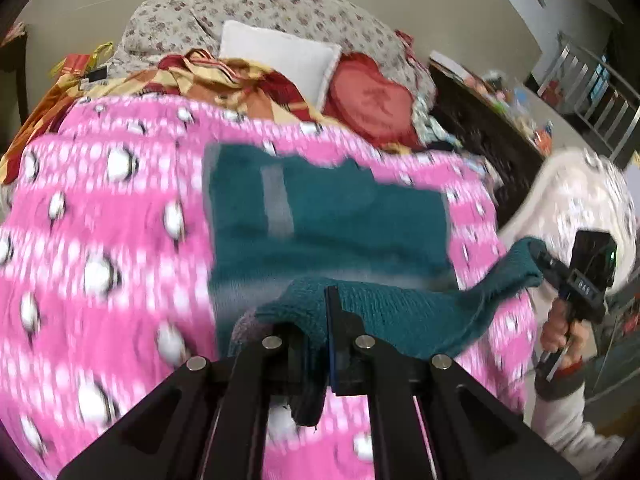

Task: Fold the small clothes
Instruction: 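Lift the hem with the right gripper and fold it toward the collar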

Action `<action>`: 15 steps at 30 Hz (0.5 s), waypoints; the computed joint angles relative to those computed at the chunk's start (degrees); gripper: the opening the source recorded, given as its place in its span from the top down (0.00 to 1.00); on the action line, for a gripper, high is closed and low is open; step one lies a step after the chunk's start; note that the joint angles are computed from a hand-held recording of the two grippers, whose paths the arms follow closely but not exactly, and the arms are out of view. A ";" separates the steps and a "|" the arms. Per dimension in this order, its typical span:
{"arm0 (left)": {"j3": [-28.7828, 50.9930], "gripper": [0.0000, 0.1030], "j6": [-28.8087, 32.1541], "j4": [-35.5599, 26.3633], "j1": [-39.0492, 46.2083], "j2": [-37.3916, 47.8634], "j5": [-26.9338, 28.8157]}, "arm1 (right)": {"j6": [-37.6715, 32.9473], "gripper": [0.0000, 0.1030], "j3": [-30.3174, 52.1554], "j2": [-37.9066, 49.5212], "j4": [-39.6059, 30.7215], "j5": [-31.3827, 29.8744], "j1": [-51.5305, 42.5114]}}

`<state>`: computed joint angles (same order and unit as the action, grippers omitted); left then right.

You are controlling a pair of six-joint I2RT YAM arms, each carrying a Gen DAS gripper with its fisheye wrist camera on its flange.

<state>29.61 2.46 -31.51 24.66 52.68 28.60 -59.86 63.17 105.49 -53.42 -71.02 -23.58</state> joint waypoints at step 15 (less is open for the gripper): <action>34.10 0.93 -16.38 19.37 -6.83 52.95 -10.20 | 66.63 0.92 26.17 26.06 47.24 16.34 16.04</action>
<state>63.71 -13.92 -12.14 17.84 105.63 18.41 6.77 89.34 131.55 -6.17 -54.69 -7.54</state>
